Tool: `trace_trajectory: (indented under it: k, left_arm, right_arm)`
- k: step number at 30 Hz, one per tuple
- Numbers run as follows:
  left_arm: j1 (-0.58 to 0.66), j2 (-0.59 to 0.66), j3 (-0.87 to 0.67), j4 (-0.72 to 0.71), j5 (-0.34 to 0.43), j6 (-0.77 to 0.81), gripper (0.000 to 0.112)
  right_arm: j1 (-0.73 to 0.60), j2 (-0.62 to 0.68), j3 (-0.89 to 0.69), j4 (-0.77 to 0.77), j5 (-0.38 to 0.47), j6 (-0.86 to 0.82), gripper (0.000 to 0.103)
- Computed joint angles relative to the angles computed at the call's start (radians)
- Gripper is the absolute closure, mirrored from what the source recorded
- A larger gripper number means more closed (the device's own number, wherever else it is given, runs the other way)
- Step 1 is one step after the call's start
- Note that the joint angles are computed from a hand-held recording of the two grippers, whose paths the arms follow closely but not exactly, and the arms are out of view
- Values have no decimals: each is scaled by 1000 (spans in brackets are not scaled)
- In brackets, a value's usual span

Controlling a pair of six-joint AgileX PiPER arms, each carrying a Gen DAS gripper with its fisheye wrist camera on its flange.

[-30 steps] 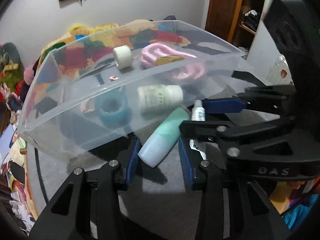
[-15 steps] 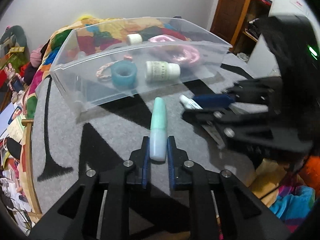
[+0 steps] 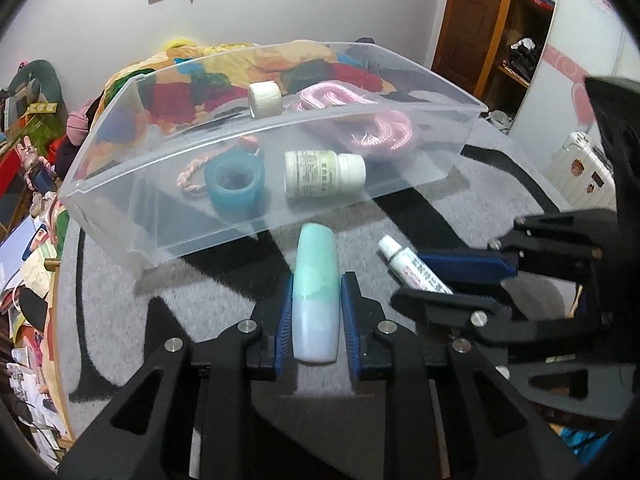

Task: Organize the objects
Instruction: 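Carry the green bottle with the left gripper while the right carries the toothpaste, releasing both into the box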

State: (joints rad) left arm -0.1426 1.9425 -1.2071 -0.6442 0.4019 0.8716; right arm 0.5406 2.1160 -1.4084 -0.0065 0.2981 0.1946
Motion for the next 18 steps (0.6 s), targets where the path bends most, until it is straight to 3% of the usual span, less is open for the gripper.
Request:
trace_trajectory:
  k: [7,9,14,18]
  left_arm:
    - [25,-40,36,-114,-9,79,92]
    - [40,-63,43,-154,4,113,98]
    - [70,-122,60,-259,11,204,98]
    - [94,-146,37,-290,37,221,98]
  right_arm:
    - [-16,-65,72,-36,-59,55,88]
    - [-24,-96,90,-5,-75,27,88]
    - [-47,-165,119,68,-115,-35,88]
    - [-50,-177,80,-51,-113,77,88]
